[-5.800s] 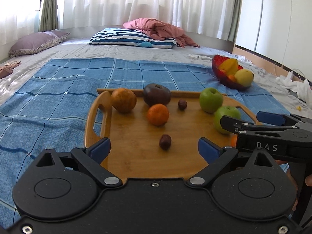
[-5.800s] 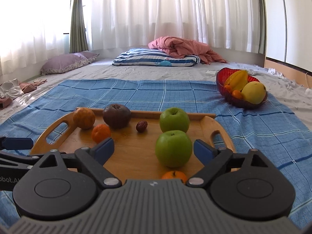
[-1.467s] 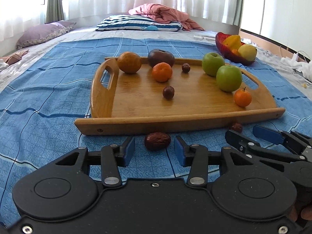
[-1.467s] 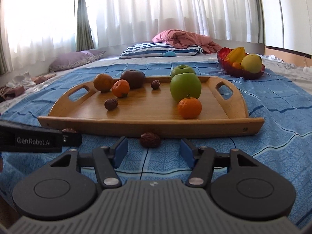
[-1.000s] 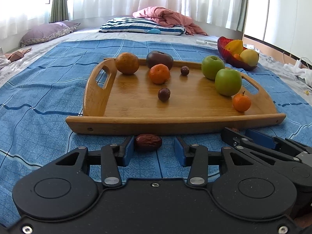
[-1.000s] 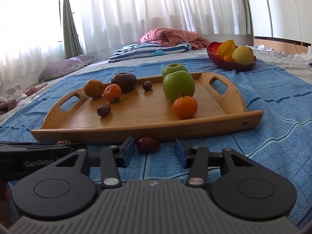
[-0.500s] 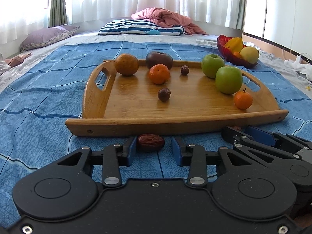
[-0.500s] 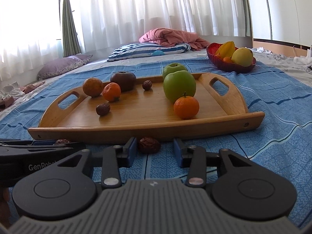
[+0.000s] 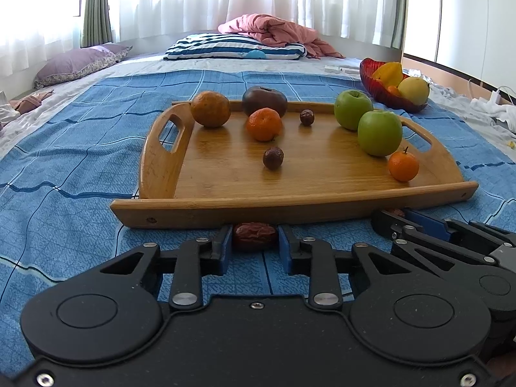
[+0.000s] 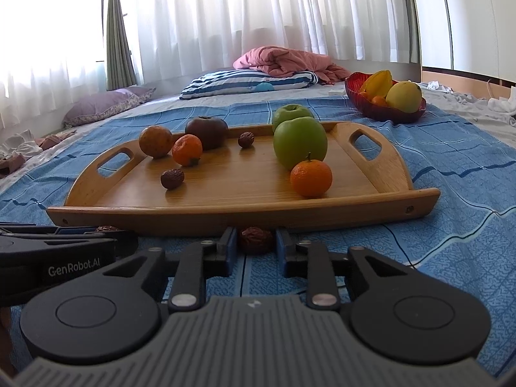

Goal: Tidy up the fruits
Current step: 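Lift the date with the left tool while the right tool lifts its date over the tray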

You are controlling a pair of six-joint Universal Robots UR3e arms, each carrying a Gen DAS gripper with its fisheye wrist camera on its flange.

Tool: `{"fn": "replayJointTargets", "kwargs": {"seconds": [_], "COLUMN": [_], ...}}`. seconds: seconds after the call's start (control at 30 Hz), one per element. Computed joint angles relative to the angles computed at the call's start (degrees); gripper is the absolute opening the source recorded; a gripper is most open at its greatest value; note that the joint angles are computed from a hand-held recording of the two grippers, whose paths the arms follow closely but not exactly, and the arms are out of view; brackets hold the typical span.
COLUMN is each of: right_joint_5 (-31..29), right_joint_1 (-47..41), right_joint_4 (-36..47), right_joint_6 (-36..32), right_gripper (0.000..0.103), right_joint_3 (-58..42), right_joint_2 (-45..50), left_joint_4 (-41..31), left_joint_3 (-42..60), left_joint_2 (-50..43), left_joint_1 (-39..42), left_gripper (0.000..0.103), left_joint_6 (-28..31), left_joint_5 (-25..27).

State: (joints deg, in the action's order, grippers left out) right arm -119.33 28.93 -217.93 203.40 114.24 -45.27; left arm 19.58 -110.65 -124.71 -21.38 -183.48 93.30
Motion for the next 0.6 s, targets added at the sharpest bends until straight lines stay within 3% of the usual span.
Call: {"fn": "replayJointTargets", "kwargs": {"seconds": [0.6], "right_joint_5": [-2.86], "right_joint_1": [2.04], "right_joint_4": [-0.64], "right_joint_6": [-2.14], "right_gripper": [0.029], "right_joint_3": [0.07], "right_joint_2": [-1.37], "left_joint_4": [1.26], "left_joint_3": [-2.48], "left_joint_2": [4.09], "left_joint_1": [0.59], "left_gripper": [0.028], "left_joint_6": [0.94], "left_joint_5": [-0.59]}}
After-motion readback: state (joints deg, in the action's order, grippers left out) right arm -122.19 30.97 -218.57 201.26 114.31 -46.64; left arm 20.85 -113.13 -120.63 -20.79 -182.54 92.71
